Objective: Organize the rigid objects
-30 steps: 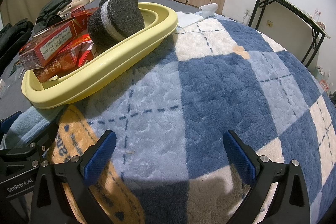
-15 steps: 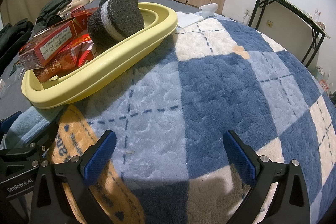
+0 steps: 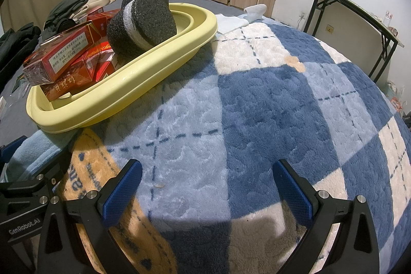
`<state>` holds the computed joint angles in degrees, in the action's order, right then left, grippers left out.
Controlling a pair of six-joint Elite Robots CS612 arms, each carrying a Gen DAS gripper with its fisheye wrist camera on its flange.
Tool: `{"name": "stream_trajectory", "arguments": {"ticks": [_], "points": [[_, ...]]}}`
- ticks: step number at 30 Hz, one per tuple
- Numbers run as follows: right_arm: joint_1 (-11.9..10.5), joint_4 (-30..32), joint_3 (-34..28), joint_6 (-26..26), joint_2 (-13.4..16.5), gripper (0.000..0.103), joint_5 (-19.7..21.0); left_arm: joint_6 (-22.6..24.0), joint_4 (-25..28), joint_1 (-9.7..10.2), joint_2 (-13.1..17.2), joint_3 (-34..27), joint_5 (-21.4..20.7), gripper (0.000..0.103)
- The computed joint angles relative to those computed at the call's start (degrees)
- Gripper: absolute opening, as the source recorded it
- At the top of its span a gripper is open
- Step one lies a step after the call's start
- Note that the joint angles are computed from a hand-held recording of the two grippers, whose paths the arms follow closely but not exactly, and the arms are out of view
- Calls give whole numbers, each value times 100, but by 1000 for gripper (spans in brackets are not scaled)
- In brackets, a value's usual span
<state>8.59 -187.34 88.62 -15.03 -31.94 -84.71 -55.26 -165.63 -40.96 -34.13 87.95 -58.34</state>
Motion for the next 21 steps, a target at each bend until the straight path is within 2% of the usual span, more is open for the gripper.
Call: {"name": "stream_trajectory", "arguments": {"ticks": [21], "points": [[0,3,0,1,-1,103,1,33,-28,30,-15,41,-14,103]]}}
